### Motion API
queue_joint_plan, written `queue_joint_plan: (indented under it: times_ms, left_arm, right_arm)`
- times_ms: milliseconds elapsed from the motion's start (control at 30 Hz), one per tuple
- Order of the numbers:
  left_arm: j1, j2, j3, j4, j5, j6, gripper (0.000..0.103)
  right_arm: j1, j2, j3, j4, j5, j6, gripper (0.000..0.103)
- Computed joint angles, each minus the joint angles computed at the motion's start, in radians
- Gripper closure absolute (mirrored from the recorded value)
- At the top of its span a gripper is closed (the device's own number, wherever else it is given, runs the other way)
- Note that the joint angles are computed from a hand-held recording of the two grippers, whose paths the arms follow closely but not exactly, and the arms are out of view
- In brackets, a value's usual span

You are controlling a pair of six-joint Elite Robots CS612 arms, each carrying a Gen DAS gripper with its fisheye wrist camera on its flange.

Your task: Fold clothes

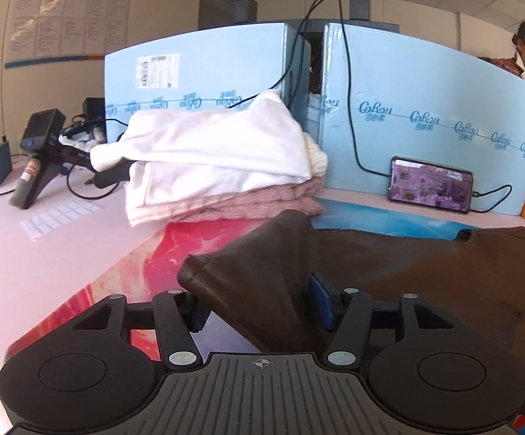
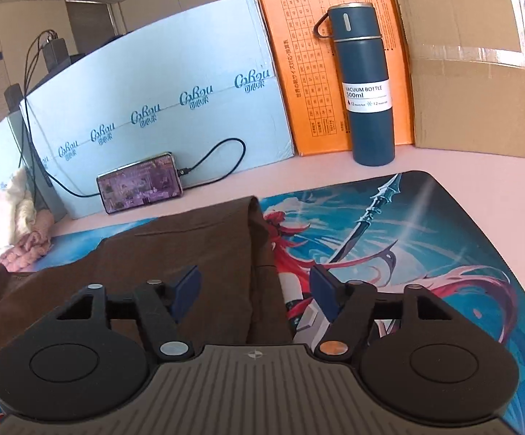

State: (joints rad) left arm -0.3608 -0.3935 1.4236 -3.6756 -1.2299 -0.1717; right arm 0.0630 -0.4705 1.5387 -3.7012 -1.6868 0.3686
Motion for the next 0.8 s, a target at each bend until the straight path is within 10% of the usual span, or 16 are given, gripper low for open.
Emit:
queue_joint_plan:
  times_ms: [167,433,800]
  left_arm:
    - [-0.019,0.015,-0.012,-0.053,0.138,0.114,0.016]
    - [0.004,0.012,-0.008,-0.091,-0.088,0.268,0.008]
    - [0.014,0.002,-0.031,0.092,-0.131,0.304,0.000]
  right_arm:
    - [-0.030,0.020,-0.056,0.026,0.097,-0.027,0.022]
    - [-0.063,0.089,-0.231,0.153,0.316,-0.203,0.006]
    - [-0.100,0.170,-0.402,0.340,0.600,-0.369,0.004]
